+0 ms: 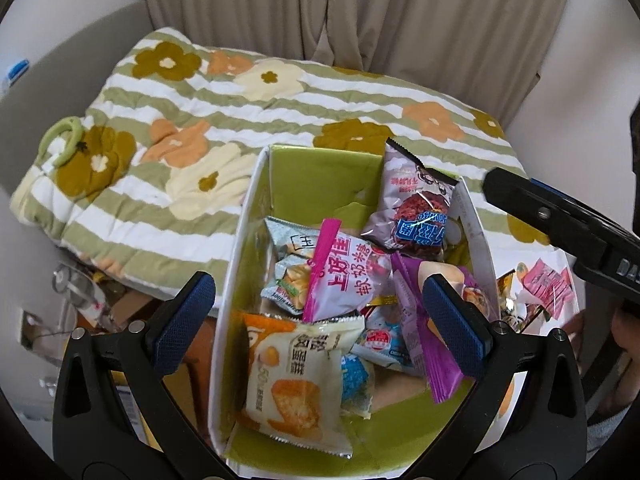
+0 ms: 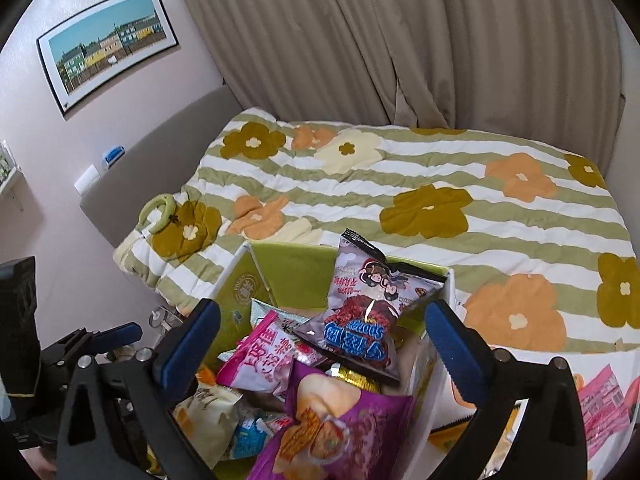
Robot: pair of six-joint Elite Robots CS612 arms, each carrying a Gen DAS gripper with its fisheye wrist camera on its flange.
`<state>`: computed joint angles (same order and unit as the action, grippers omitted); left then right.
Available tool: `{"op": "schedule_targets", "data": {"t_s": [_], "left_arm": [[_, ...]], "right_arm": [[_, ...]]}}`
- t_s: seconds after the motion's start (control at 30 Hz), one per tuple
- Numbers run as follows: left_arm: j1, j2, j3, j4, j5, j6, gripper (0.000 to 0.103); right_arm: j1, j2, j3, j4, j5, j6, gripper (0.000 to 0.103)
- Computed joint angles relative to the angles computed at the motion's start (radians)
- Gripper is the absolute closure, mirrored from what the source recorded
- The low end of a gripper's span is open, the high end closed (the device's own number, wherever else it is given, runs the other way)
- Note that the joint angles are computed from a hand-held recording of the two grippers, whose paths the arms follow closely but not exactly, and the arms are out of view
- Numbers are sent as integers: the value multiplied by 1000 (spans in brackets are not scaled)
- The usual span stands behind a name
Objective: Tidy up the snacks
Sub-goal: 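Move both tools back toward the remaining snacks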
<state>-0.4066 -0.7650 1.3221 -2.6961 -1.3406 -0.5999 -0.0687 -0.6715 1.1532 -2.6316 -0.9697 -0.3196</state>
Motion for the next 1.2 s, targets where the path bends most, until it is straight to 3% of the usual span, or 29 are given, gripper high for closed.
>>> {"op": "schedule_targets", "data": {"t_s": [0.37, 0.7, 0.83, 1.03, 1.2], "left_arm": [[-42, -51, 61, -98, 17, 84, 0], [-104, -15, 8, -163, -78, 163, 0], [-137, 13, -41, -143, -82, 171, 0], [-181, 87, -160, -46, -75, 136, 0], [-200, 161, -272, 72, -80, 49, 0]], "right_arm": [[-51, -110, 176, -143, -30, 77, 1], [-124, -204, 329, -296, -198, 109, 1], [-153, -207, 339, -304, -244, 82, 1], [-213, -170, 286, -229, -202, 51, 1], [-243, -115, 210, -136, -191, -35, 1]]}}
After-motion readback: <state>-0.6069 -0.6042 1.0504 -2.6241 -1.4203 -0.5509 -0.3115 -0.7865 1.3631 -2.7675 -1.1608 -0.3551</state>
